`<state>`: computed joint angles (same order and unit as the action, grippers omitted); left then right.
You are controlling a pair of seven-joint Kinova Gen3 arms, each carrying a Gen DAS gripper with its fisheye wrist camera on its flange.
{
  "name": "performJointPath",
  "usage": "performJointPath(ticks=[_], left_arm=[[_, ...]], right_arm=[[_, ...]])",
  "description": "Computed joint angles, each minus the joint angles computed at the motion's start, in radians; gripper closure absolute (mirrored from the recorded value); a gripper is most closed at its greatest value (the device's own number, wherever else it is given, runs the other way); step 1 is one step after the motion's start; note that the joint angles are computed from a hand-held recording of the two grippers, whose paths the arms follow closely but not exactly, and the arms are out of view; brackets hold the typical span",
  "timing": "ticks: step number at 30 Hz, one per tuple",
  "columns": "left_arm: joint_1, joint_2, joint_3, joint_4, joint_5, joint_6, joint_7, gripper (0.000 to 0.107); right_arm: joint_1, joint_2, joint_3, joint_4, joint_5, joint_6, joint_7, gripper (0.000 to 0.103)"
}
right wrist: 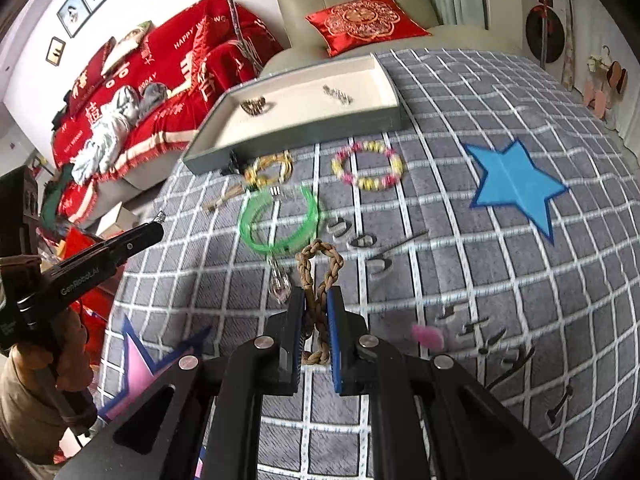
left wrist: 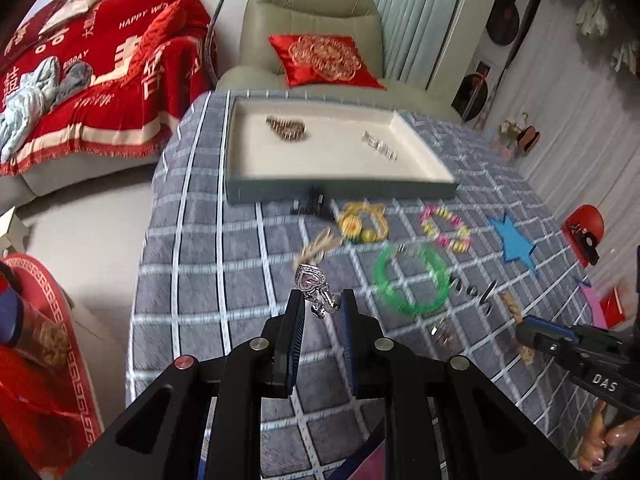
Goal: Organize jewelry
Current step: 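Lower both items into the tray and open both tools to release them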
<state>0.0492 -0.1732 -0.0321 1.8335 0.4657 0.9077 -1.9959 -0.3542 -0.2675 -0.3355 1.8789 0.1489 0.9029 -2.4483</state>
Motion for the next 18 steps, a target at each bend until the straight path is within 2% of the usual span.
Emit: performJointPath(ticks=[10, 13, 16, 18], left_arm=[[-0.010, 0.077, 0.021, -0.207, -0.011, 0.002, 0.023, 0.073], [-0.008, 0.120, 0.048, -0.288, -0.057, -0.016, 0.053, 0.073], [-0.006, 0.183, 0.067, -0.386, -0.091, 0.002, 0.090, 0.073], [0.002, 0.227, 0.083, -0.454, -0.146, 0.005, 0.156, 0.073]], right_arm=[[0.014, 0.063, 0.102, -0.142, -0.031, -0.003, 0.175, 0.091], [0.026, 0.110, 0.160, -0.216, -0.088, -0.010, 0.272, 0.091], [0.044, 0.172, 0.201, -0.307, -0.141, 0.007, 0.361, 0.091], [0.060, 0.213, 0.222, -0.362, -0.182, 0.020, 0.411, 0.091]])
